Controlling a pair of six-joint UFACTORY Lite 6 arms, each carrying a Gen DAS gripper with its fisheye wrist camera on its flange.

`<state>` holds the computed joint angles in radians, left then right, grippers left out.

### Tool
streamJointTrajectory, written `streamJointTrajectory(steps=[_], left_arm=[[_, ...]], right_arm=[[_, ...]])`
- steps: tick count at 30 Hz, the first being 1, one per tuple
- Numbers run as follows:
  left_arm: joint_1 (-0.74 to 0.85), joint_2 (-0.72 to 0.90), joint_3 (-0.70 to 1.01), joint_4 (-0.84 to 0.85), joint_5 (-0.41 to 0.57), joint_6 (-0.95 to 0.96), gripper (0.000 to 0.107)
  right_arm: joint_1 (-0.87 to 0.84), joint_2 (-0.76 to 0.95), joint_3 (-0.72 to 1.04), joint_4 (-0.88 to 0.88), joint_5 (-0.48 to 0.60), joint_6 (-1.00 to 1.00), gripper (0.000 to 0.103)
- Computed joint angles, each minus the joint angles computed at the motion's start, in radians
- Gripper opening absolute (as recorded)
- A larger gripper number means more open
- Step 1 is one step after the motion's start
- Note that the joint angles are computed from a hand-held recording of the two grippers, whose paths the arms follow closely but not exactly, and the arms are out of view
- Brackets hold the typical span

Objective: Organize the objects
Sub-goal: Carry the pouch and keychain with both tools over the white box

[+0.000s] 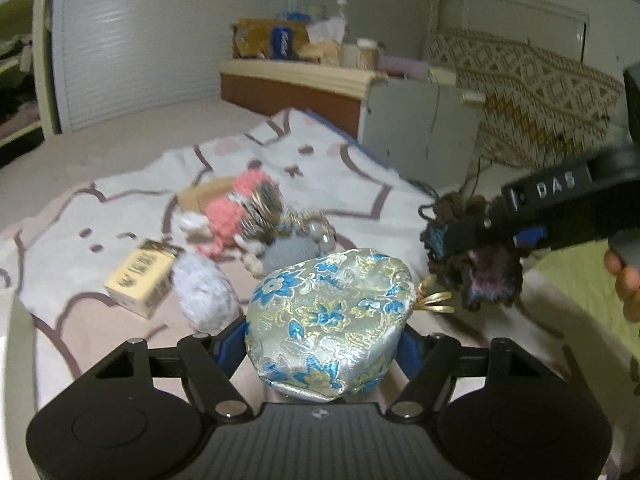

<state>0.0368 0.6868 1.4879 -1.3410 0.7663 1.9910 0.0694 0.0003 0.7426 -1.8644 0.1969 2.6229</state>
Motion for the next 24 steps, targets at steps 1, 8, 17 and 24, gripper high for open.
streamJointTrajectory(steps=[1,8,17,24], left_arm=[[0.008,-0.015,-0.007,-0.006,0.004,-0.002,0.073],[0.067,-0.117,-0.039,-0.007,0.009,-0.034,0.073],[0.175,-0.174,0.013,0.02,0.036,-0.106,0.073],[0.288,-0.126,0.143,0.075,0.034,-0.219,0.073]], right_arm=[[0.009,-0.014,-0.006,0.005,0.011,-0.002,0.042],[0.096,-0.085,-0.021,0.173,0.108,-0.159,0.042],[0.2,-0.063,0.055,0.317,0.176,-0.307,0.043],[0.3,0.086,0.25,0.434,0.208,-0.449,0.043]])
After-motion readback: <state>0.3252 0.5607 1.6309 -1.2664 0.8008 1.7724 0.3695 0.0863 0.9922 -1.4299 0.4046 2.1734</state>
